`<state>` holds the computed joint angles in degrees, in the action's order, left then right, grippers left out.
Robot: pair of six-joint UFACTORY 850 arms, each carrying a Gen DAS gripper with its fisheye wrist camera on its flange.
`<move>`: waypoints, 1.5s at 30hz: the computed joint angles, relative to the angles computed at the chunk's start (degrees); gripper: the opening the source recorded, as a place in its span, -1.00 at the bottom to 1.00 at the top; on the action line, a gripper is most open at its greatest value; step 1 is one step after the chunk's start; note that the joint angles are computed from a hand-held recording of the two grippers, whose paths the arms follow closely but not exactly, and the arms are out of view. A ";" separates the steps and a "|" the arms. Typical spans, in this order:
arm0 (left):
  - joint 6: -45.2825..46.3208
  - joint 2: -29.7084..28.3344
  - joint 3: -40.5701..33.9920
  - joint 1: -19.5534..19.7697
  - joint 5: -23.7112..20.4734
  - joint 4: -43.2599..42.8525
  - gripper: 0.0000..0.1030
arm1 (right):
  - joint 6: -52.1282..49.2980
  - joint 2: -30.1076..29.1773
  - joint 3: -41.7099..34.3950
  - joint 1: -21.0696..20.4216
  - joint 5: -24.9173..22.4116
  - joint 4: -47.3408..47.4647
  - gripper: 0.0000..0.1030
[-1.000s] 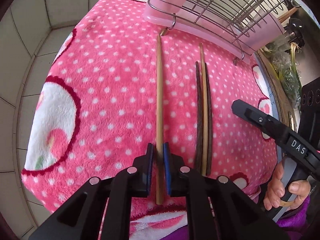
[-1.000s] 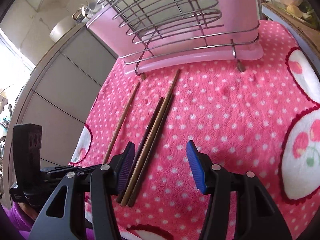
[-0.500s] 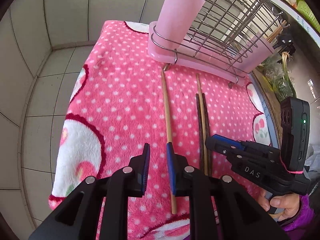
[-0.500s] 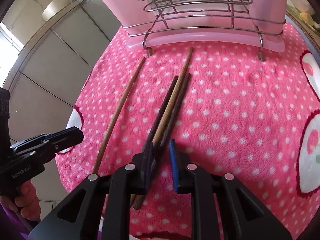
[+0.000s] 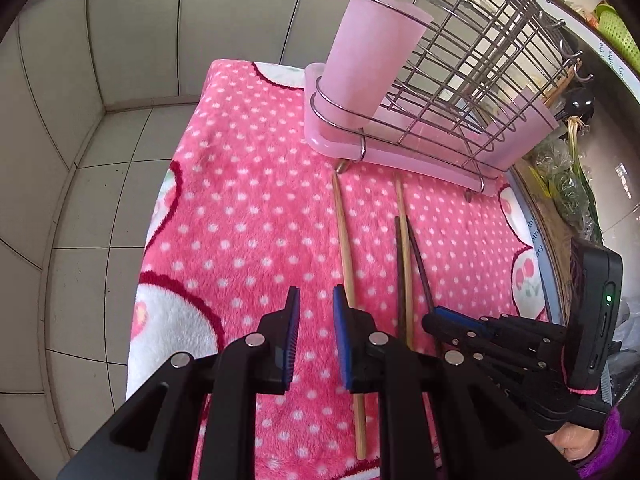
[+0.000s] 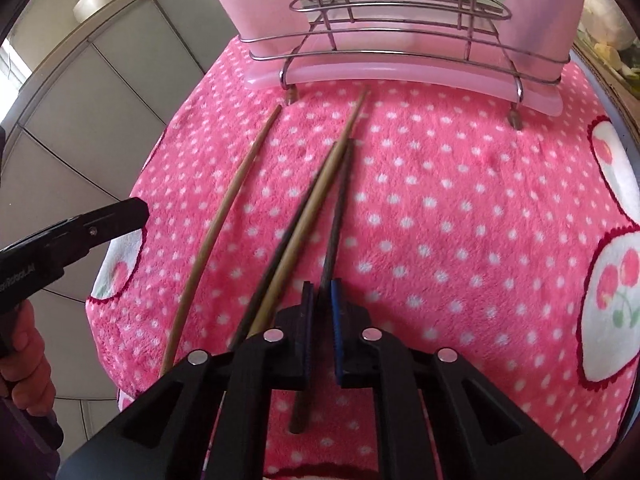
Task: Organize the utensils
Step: 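Grasp a dark chopstick with the right gripper while the left gripper holds the wooden chopstick, then lift the wooden chopstick with the left gripper while the right gripper lifts the dark chopstick over the cup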
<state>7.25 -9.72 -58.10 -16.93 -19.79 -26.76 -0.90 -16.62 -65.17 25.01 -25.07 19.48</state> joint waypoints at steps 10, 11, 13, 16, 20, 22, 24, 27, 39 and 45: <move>-7.67 -11.25 -13.52 -2.13 -6.25 9.18 -0.70 | -4.28 4.71 5.38 -5.88 -2.38 6.09 -0.88; -9.96 -12.32 -14.74 -2.52 -6.96 11.63 -0.70 | -5.67 4.65 5.25 -6.17 -3.25 6.93 -0.87; -13.75 -14.34 -16.97 -3.10 -8.45 16.03 -0.70 | -10.16 4.78 5.10 -7.15 -4.61 10.66 -0.79; -18.02 -16.80 -19.50 -3.41 -10.93 20.14 -0.70 | -13.89 5.43 4.58 -8.43 -4.50 13.81 -0.40; -18.66 -18.92 -21.54 -2.99 -12.63 19.54 -0.75 | -14.30 2.90 0.29 -8.56 -4.56 11.92 -0.38; -18.95 -19.44 -22.40 -2.87 -13.43 19.89 -0.89 | -12.11 0.67 -2.45 -8.05 -4.88 8.30 -0.38; -17.90 -19.64 -22.78 -2.42 -13.84 18.50 -0.90 | -10.70 -1.82 -5.22 -7.68 -6.24 6.34 -0.38; -15.99 -18.40 -21.72 -1.92 -12.65 16.56 -0.90 | -7.02 -5.11 -8.50 -7.21 -7.10 1.50 -0.39; -0.85 -5.67 -11.71 0.08 -3.91 3.71 -0.90 | -11.69 -2.07 -4.42 -8.33 -0.92 7.96 -0.92; 5.25 1.07 -6.08 -0.88 3.11 -4.02 -0.90 | -31.85 7.49 4.50 -9.98 5.95 29.24 -0.92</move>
